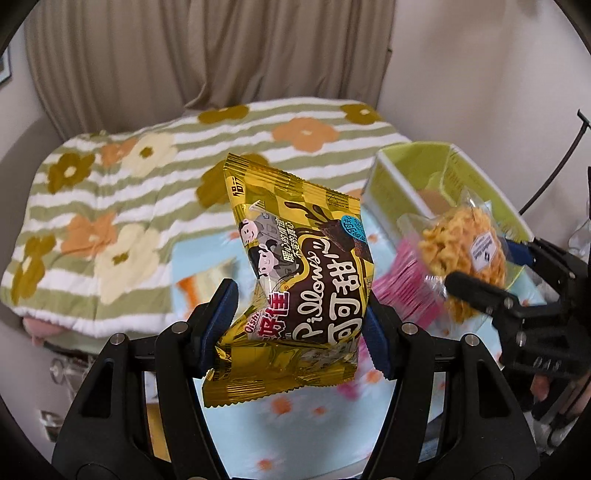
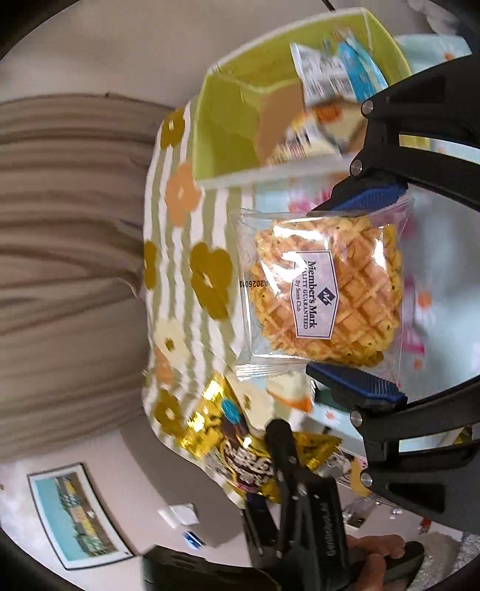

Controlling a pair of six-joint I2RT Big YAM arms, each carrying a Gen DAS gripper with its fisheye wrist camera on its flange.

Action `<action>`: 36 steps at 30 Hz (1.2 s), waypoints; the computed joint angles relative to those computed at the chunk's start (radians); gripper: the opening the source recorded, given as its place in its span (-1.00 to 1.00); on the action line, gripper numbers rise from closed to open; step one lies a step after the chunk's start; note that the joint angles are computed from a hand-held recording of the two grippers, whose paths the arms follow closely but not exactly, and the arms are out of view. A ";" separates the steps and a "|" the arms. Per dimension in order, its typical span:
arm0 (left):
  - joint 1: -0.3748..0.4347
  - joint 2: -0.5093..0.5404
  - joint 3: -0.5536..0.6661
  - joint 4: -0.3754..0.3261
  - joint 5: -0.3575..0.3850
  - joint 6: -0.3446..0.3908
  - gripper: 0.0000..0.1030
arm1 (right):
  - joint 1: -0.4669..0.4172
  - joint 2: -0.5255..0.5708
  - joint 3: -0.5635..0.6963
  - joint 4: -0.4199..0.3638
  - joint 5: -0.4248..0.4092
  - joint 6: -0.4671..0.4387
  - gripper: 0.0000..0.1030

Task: Organize snacks
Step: 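Carry both packets over the yellow box and open both tools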

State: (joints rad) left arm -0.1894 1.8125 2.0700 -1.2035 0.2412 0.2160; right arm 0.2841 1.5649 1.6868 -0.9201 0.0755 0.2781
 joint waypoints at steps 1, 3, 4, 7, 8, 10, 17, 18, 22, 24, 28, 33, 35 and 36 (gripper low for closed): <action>-0.020 0.003 0.007 0.001 -0.008 -0.019 0.18 | -0.024 -0.007 -0.003 0.001 -0.008 -0.018 0.33; -0.068 0.022 0.038 -0.001 -0.023 -0.066 0.18 | -0.084 -0.026 -0.007 -0.011 -0.039 -0.055 0.33; -0.094 0.033 0.056 -0.005 -0.027 -0.093 0.18 | -0.111 -0.031 -0.005 -0.017 -0.055 -0.072 0.33; -0.175 0.076 0.119 -0.011 -0.050 -0.160 0.18 | -0.200 -0.039 0.007 -0.039 -0.105 -0.135 0.33; -0.200 0.095 0.145 -0.019 -0.061 -0.178 0.18 | -0.231 -0.034 0.018 -0.050 -0.123 -0.155 0.33; -0.248 0.137 0.207 -0.044 -0.079 -0.213 0.18 | -0.283 -0.021 0.042 -0.072 -0.159 -0.184 0.33; -0.376 0.318 0.462 -0.181 -0.127 -0.320 0.18 | -0.418 0.032 0.102 -0.132 -0.267 -0.274 0.33; -0.389 0.347 0.502 -0.204 -0.132 -0.333 0.18 | -0.432 0.040 0.108 -0.144 -0.285 -0.280 0.33; -0.416 0.415 0.585 -0.277 -0.114 -0.357 0.18 | -0.468 0.057 0.113 -0.174 -0.316 -0.303 0.33; -0.429 0.445 0.626 -0.314 -0.114 -0.355 0.18 | -0.481 0.063 0.112 -0.179 -0.328 -0.301 0.33; -0.446 0.467 0.639 -0.337 -0.126 -0.311 0.48 | -0.496 0.071 0.103 -0.181 -0.330 -0.293 0.33; -0.448 0.472 0.645 -0.353 -0.200 -0.269 0.99 | -0.498 0.087 0.118 -0.198 -0.315 -0.301 0.33; -0.440 0.449 0.607 -0.329 -0.186 -0.279 0.99 | -0.490 0.089 0.117 -0.202 -0.293 -0.311 0.33; -0.434 0.459 0.627 -0.336 -0.173 -0.284 0.99 | -0.489 0.092 0.117 -0.204 -0.290 -0.313 0.34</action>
State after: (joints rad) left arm -0.6236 2.2712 2.6971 -1.5399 0.0677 -0.0681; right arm -0.2047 1.6567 1.8042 -1.1245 -0.2146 -0.0350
